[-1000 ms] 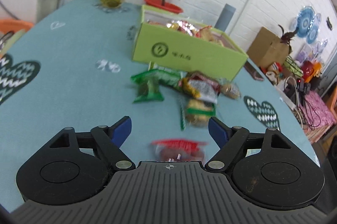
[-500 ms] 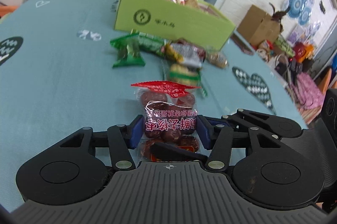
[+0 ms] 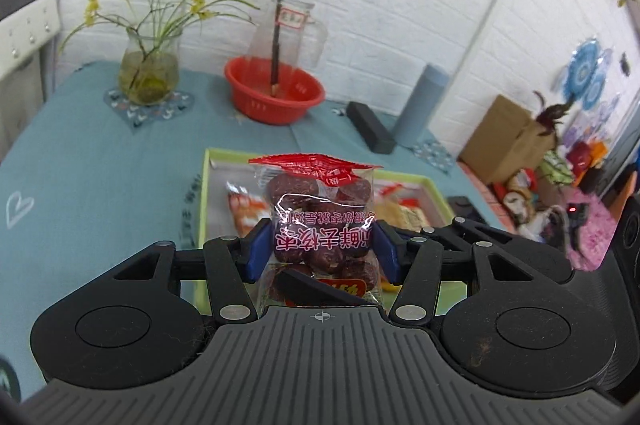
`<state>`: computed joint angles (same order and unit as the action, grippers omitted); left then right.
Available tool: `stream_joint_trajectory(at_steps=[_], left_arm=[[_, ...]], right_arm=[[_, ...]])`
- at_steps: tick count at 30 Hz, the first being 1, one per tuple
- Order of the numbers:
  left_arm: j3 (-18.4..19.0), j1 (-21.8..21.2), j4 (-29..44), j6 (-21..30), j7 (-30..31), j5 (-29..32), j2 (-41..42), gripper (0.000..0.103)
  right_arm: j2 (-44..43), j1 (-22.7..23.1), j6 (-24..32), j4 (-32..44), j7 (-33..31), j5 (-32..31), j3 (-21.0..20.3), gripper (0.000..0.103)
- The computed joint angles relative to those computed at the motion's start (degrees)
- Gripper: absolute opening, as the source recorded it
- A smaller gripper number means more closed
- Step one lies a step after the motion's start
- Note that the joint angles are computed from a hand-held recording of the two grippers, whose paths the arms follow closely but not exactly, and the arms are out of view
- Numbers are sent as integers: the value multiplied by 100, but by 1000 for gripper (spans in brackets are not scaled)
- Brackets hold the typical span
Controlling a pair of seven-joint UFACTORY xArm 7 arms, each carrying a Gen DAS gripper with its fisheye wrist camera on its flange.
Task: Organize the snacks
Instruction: 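Lower the red date packet into the green box and open the left gripper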
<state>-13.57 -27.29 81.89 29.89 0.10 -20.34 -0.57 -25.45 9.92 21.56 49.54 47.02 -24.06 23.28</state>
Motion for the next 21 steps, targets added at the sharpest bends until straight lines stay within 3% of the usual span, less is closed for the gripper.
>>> stream_joint_trajectory(at_steps=[4,6,7,8,10,11,15,18,21], left_arm=[[43,16,799,434,-414,574,925,37],[32,2,693,297,-445,720,1034,38],[1,-8,458,-25,-302,785,941,45],[-10,-22,376,-108,-274,867,890,46],[-5,-45,175,-325,-387,995,699,59],[-31,-24,31,-487,-327,902,557,61],[-68,-54,-718,-1167,92,384,-308,74],[146,-387,-1363,-1348,869,-482,-1015,77],[318,-715,-2036,-1327,1100,-889,-1612,79]], right_arm=[[715,448,-238,58,-707,793,-745,68],[824,495,-362,-41,-813,917,-803,72],[792,449,-512,-131,-769,848,-757,75],[749,439,-513,-158,-753,836,-721,76],[532,276,-417,-213,-520,655,-535,84],[346,175,-416,-280,-383,520,-427,95],[-846,-176,-206,-663,142,123,69,102],[-1852,35,216,-1059,325,358,269,102],[-2591,429,923,-1361,645,807,565,102]])
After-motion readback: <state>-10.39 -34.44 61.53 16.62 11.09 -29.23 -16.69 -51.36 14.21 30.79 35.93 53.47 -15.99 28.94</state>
